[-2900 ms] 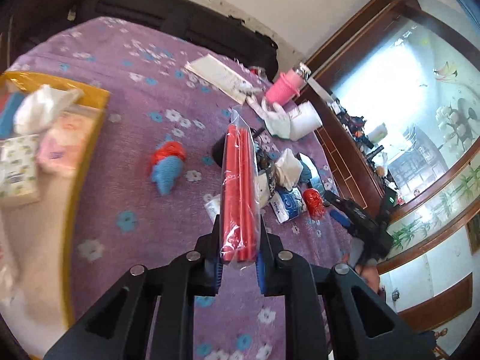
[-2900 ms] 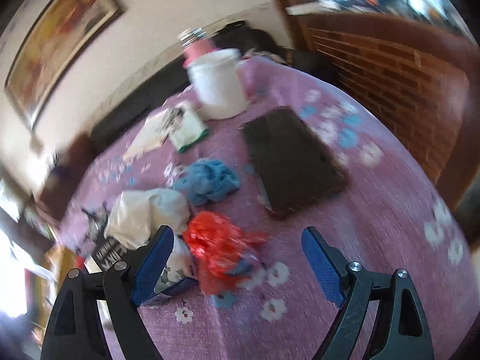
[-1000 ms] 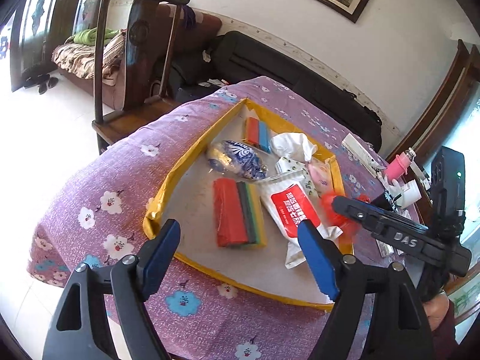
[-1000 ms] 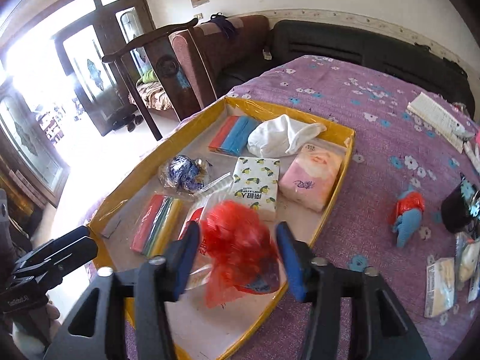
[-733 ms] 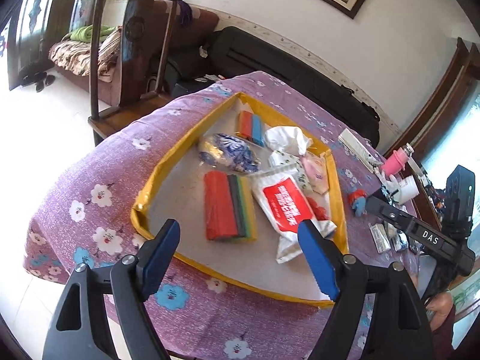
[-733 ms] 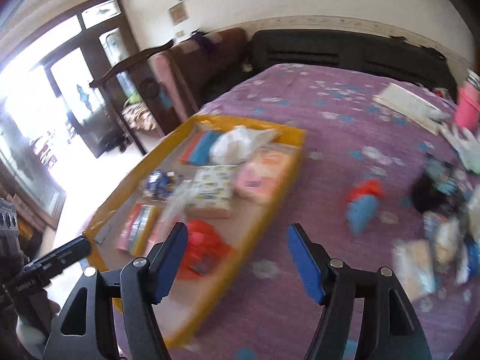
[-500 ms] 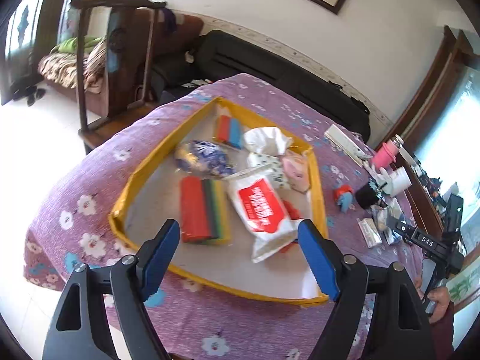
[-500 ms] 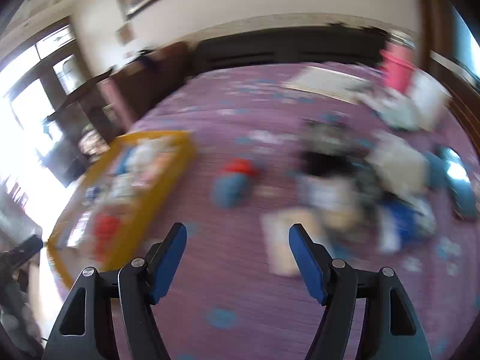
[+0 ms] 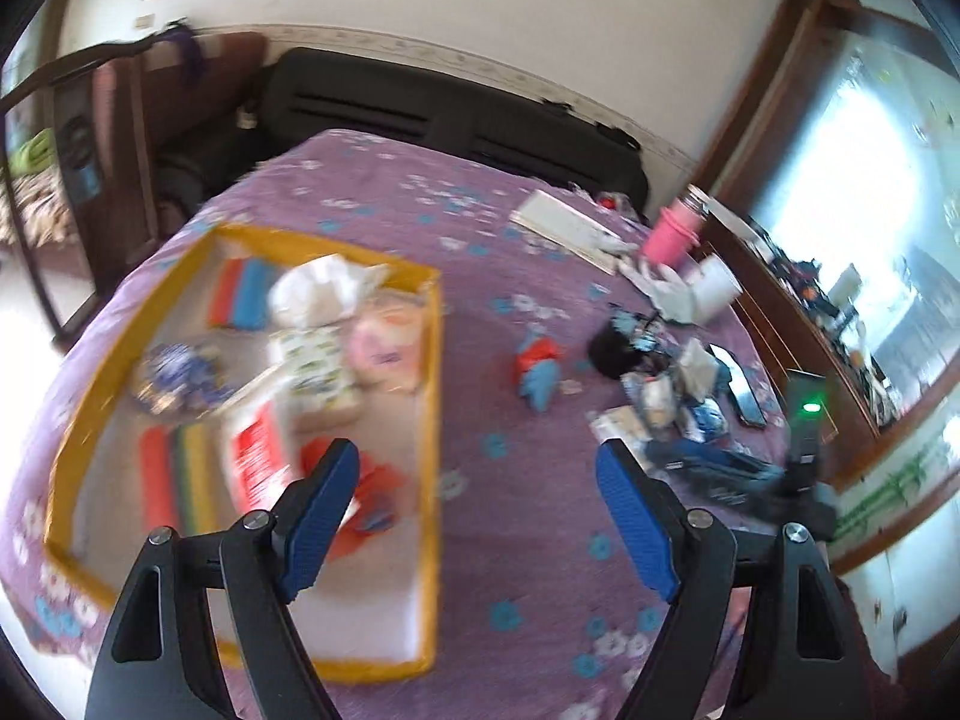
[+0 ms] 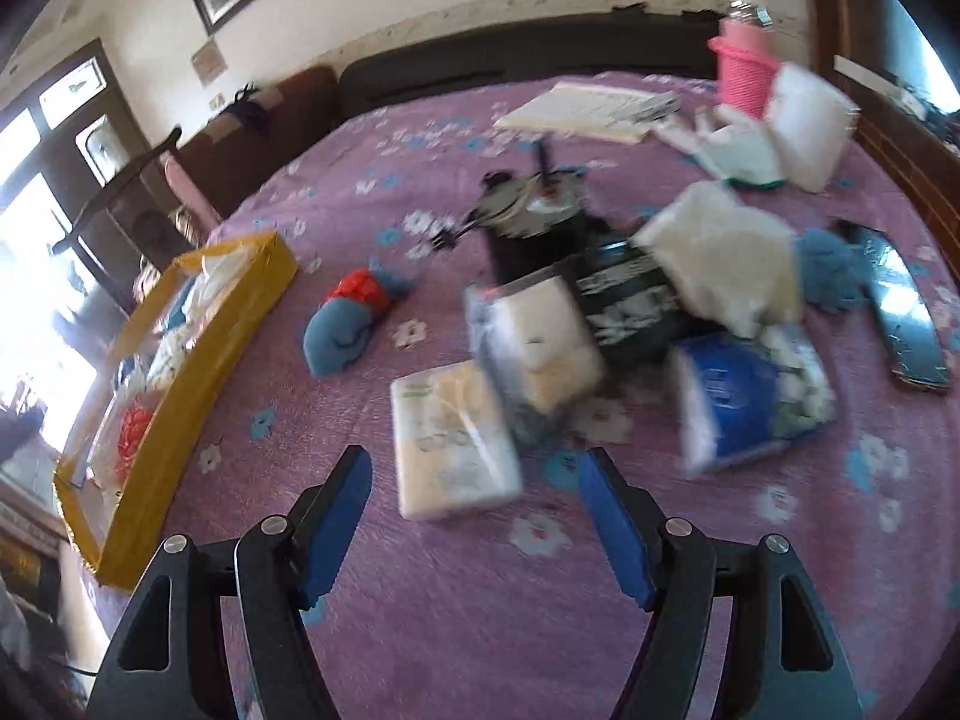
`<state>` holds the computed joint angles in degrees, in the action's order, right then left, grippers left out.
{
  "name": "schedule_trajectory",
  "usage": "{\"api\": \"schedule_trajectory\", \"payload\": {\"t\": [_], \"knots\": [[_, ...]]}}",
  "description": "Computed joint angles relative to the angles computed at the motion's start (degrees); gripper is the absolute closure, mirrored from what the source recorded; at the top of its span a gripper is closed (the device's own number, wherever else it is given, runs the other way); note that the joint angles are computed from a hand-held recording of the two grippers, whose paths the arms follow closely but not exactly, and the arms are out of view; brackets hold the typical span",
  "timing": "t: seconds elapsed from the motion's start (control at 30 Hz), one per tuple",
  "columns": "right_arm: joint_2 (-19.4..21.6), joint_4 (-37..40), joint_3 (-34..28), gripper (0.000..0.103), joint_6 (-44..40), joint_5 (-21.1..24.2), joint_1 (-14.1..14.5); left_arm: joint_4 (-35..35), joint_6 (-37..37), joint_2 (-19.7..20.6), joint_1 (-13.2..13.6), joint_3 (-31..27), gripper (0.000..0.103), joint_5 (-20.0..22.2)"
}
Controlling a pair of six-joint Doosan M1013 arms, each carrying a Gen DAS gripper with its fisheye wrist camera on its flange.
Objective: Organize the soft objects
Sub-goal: 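Move left tool to the blue-and-red knitted toy while right tool approaches the white tissue pack, then close left tool on the knitted toy while right tool grasps the white tissue pack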
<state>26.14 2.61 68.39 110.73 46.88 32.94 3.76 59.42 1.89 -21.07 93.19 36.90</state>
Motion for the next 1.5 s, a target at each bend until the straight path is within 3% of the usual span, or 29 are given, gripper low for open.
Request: {"api": "schedule_trajectory", "payload": {"t": [0.17,0.3,0.33,0.4,0.67,0.87,0.97,1.17,1.3,1.5], "knots": [[2.7,-2.5,-2.7,0.027,0.9,1.2,0.7,-1.9,4.9,5.4,-0.6,-6.1,0.022,4.1],[2.8,-3.5,-1.9,0.029,0.7,-1.3,0.8,-2.3,6.9,11.1,-0.5,-11.9,0.022,8.9],[2.7,-3.6,-1.6,0.041,0.3,-1.8,0.8,-3.1,7.4,12.2,-0.4,-12.9,0.022,9.5],[2.4,-2.4,-1.1,0.055,-0.5,-2.5,0.6,-4.6,8.5,15.1,-0.2,-15.5,0.022,10.3],[2.2,-1.4,-0.8,0.055,-2.2,-2.7,0.5,-0.1,6.7,22.7,-1.0,-22.5,0.022,14.5],[2.4,-1.4,-1.3,0.055,-2.3,-2.2,0.5,5.2,6.9,25.1,-2.3,-24.3,0.022,17.5],[2.5,-1.6,-1.4,0.055,-2.1,-2.1,0.5,10.1,6.5,24.8,-3.3,-24.0,0.070,18.1],[2.3,-2.8,-1.1,0.055,-1.9,-2.6,0.7,8.6,5.6,19.8,-3.2,-19.1,0.070,11.2],[1.8,-2.4,-0.2,0.056,-2.1,-3.8,0.6,8.1,4.0,14.1,-2.6,-14.2,0.070,6.4],[1.0,-3.7,1.0,0.056,-1.6,-5.7,0.8,14.5,-5.3,5.9,-0.6,-6.7,0.069,3.9]]}}
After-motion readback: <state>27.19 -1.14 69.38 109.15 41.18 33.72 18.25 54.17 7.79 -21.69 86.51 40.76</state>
